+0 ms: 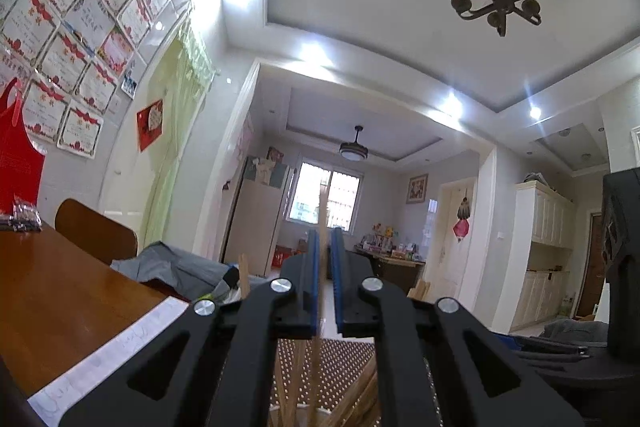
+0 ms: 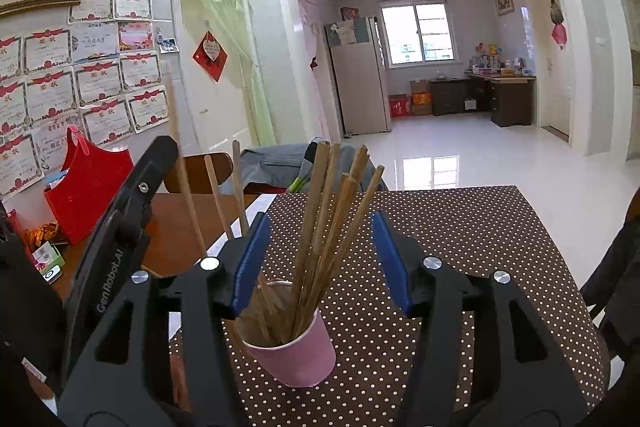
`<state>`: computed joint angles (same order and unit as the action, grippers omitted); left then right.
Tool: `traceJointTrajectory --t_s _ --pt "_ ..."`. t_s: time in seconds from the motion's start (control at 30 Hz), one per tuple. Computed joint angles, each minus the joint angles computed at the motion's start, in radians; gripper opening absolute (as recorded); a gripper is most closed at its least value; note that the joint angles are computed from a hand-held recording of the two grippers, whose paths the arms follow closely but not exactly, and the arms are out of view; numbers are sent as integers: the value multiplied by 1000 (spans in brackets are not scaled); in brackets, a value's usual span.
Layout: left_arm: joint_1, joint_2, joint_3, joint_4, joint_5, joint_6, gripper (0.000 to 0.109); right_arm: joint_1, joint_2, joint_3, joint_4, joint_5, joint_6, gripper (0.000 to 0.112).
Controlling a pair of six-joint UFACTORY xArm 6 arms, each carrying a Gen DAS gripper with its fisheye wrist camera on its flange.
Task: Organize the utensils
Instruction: 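Open both grippers to release the chopsticks into the cup, then move the left gripper down and close it on the last chopstick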
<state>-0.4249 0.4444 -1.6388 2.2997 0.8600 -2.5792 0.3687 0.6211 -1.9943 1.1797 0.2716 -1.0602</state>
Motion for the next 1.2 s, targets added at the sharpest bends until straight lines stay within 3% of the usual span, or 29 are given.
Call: traceJointTrajectory --t_s 0.13,0.37,0.43,0.47,0.5,0.67,0.73,0.93,1.1,1.2 --pt "0 13 -21 20 -2 -9 6 -4 3 -3 -3 1 11 53" --pt "21 -2 -23 -7 -89 1 6 -10 12 -18 -20 16 32 54" --pt "27 -34 3 -4 -128 -8 12 -10 6 -6 -22 26 29 54" --pt "27 -53 21 -1 -134 -13 25 -9 3 -3 -30 27 34 54" --pt "25 -79 47 -12 -138 -2 29 -7 -4 6 -43 32 41 54" --pt "31 -174 131 -110 -229 108 35 -3 -67 93 -98 38 76 58" --pt "44 -200 155 -223 -308 225 38 -5 -100 148 -111 49 79 58" --pt "69 -241 233 -611 -424 587 38 -15 -178 298 -181 66 114 58" --pt "33 -252 296 -932 -381 944 38 -31 -227 401 -227 99 142 58" --pt "19 -243 318 -1096 -362 1086 38 -35 -248 446 -261 111 158 58"
